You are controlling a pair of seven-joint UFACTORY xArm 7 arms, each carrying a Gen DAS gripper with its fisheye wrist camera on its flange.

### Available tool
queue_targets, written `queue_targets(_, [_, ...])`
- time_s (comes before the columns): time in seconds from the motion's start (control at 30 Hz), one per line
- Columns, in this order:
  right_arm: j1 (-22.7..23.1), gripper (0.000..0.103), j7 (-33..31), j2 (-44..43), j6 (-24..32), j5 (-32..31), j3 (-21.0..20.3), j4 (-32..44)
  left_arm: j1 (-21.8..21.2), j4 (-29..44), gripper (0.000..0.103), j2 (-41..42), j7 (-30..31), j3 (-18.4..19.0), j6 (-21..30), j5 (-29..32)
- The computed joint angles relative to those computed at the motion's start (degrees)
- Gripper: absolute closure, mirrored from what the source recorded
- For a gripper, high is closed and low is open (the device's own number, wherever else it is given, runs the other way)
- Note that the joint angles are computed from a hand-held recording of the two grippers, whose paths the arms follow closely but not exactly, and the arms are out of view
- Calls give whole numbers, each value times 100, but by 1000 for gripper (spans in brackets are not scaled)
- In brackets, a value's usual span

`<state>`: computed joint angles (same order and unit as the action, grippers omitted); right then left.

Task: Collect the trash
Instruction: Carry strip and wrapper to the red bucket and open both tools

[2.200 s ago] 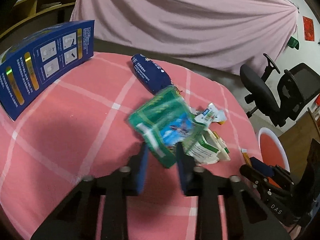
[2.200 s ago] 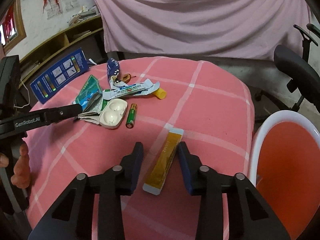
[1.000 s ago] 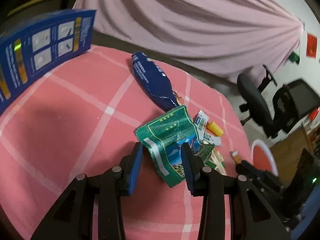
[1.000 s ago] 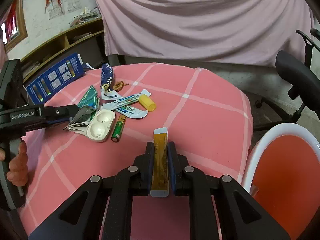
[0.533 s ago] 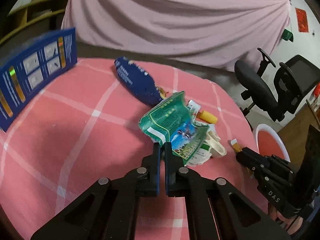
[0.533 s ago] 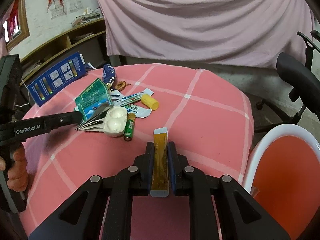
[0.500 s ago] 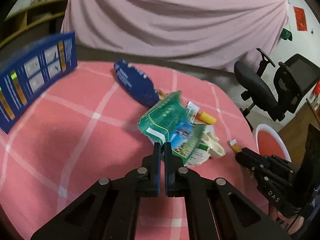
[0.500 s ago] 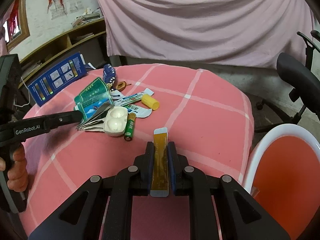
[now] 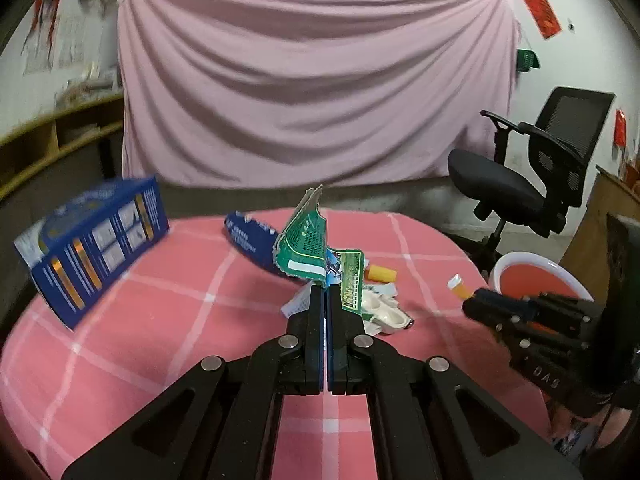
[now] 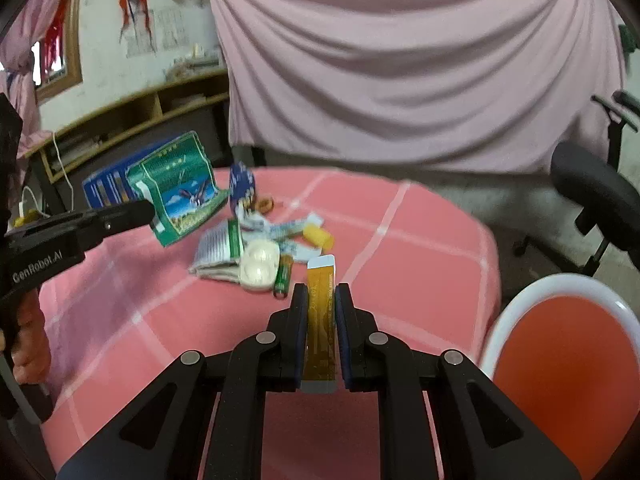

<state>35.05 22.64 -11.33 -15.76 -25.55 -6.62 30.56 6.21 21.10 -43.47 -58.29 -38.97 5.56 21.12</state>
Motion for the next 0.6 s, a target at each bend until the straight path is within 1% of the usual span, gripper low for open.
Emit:
queue_targets(0.07, [-616,91,-349,-151,-460,517,662,-228,53,-2,103,-161,-13,-89,-62,52])
queue_targets(0.13, [-925,91,-518,-289,-943,835,981,-418,120,-20,103,-358,-64,-207,-147,61])
queue_targets(0.2, [-1062,91,-542,-392,-1610,911,1046,-616,218,-6,103,-604,-116,-343,-271,49])
queue_targets(0.23, [-1169,91,-639,-436,-1944,1033,1154,-711,286,15,103,-713,-139,-440,-317,37])
queue_targets(0.3, [-1372,91,-967,-553,-2647,1399,1425,-916,464,104,103,-1008,-177,-700,-366,33])
queue_targets(0.37, [-1476,91,-1217,-652,-3178,1718,1609,-1076,564,164,103,-1278,-129,-833,-437,43])
queue_targets(0.5, [-1580,91,-1570,-850,-3930,2319,1820,-1341,869,319,103,-1695,-95,-1286,-659,-7])
queue_targets(0.6, [-1628,91,-1647,-984,-4282,2698,1844,-1508,978,509,103,-1621,16,-1493,-819,-90])
